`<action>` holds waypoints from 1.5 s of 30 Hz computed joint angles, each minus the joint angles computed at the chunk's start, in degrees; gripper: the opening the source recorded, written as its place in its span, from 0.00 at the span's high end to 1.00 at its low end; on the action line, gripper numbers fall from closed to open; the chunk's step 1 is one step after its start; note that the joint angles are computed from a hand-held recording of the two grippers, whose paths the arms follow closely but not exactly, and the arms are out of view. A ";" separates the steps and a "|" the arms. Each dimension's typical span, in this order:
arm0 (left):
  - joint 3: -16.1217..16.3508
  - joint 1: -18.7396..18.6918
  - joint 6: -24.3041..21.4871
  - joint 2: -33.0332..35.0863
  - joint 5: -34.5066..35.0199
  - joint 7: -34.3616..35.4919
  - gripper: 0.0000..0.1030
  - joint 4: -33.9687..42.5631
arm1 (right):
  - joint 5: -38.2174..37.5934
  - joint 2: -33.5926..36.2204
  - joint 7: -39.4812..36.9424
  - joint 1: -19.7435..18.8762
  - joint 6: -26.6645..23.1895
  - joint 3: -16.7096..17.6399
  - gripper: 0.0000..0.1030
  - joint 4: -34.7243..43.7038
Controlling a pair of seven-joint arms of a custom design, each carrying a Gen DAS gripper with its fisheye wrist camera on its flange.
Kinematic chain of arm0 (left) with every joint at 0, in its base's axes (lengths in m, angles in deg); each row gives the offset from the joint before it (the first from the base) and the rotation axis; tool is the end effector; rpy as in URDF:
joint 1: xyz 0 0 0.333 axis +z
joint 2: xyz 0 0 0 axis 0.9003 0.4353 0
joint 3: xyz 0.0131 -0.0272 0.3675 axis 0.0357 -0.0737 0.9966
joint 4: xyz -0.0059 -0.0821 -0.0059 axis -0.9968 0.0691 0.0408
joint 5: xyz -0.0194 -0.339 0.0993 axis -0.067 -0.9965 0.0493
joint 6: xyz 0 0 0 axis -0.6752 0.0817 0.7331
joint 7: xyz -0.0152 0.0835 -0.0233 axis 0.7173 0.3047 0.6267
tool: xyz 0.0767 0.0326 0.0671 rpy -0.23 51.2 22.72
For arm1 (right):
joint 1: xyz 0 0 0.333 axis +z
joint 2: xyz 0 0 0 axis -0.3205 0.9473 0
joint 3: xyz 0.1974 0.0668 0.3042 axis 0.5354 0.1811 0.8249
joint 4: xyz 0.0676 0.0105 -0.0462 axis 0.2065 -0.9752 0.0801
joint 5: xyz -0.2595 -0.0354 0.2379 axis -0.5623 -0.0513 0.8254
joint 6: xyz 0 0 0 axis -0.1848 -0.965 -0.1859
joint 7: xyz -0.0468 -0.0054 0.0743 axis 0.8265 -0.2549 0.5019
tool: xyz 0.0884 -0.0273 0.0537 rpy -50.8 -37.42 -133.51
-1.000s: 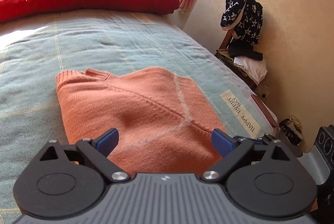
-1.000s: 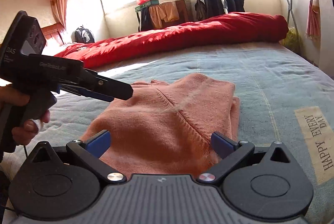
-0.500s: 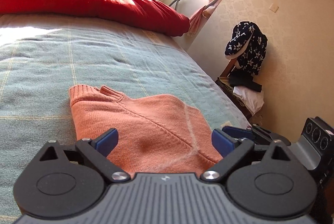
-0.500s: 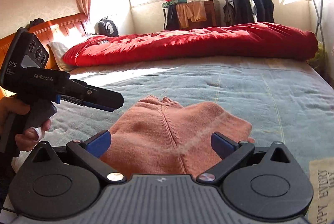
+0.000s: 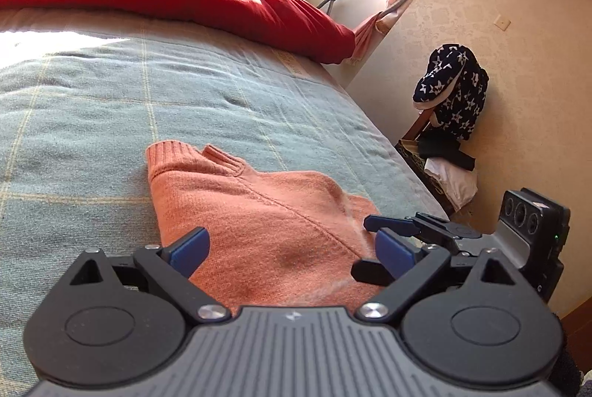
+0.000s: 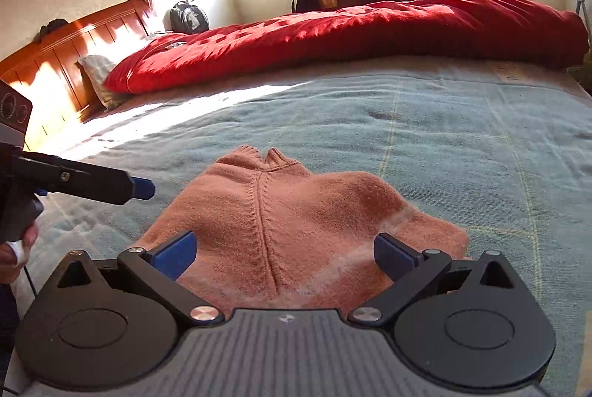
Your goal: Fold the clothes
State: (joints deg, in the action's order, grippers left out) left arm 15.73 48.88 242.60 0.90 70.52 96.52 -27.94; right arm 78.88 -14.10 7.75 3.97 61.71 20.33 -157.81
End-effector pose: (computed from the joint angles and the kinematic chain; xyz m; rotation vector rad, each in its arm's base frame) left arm 0.5083 -0.3135 0.6175 -2.0192 1.6415 -1.3372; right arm 0.5898 0.3569 0.5800 -1.9960 0.8203 -0.0364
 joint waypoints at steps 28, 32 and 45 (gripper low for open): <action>-3.68 -7.46 -2.19 -6.69 -0.23 -7.39 0.06 -7.24 | 22.18 -27.96 -10.83 5.29 6.17 -3.20 0.00 -34.80; -4.13 -8.17 -1.59 -4.11 -1.53 -3.96 0.05 -4.56 | 21.12 -29.03 -10.09 5.93 7.57 -2.99 0.00 -36.18; -3.59 -8.70 -9.58 -7.27 7.99 -13.91 0.05 -5.12 | 26.47 -30.39 -8.93 5.30 4.51 -5.75 0.00 -37.66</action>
